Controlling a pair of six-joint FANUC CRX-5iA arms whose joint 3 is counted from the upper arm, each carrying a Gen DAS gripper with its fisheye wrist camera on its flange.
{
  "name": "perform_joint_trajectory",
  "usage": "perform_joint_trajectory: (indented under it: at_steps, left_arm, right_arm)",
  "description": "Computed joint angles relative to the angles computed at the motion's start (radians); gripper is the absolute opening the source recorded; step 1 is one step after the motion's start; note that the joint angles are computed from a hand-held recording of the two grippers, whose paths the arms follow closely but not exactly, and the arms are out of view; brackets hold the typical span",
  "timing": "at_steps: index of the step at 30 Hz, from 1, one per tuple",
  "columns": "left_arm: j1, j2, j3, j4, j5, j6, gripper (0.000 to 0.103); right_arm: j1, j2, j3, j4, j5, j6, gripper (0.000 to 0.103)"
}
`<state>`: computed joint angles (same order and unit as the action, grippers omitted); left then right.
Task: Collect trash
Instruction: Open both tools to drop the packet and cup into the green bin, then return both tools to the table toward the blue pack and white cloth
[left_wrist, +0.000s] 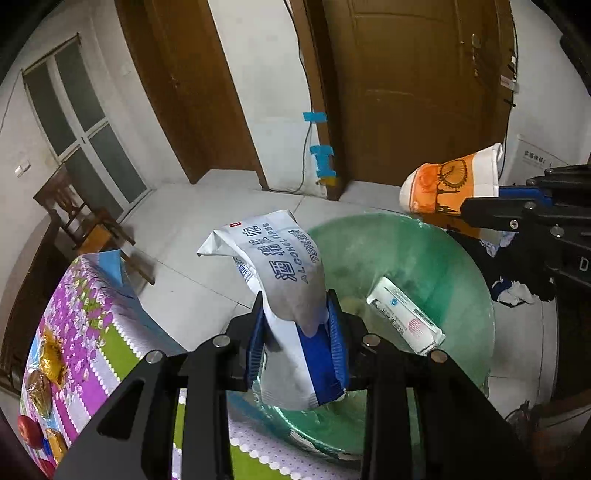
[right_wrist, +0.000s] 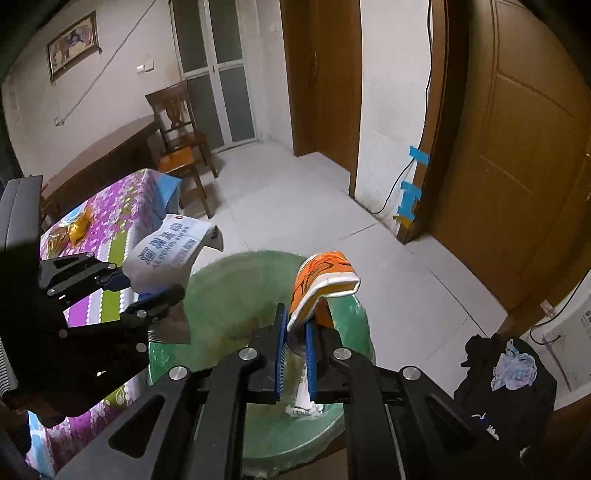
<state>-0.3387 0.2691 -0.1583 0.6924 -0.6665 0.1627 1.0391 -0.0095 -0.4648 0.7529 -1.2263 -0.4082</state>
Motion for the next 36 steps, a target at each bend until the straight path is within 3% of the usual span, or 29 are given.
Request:
perform_joint_trajectory:
  at_steps: [13,15,16,17,36]
  left_arm:
    - [-0.001,0.020,0.033,-0.054,-0.027,0.042,0.031]
    - [0.001,0.028,0.046,-0.069,-0.047,0.052,0.039]
    - [-0.001,0.031,0.057,-0.097,-0.047,0.075,0.052]
    - [-0.002,0.028,0.053,-0.097,-0.036,0.078,0.054]
    - [0.006,-0.009,-0.008,-0.047,0.031,0.043,0.054]
  right_arm:
    - [-0.029,0.023,0.023,-0.033,0.072,0.032,0.010]
    - [-0.035,0.041,0.039,-0.042,0.071,0.059,0.019]
    - [-0.035,0.050,0.046,-0.048,0.058,0.064,0.035]
    - [-0.034,0.057,0.048,-0.044,0.050,0.059,0.037]
    - [-0.002,0.047,0.041,-0.035,0.024,0.023,0.037]
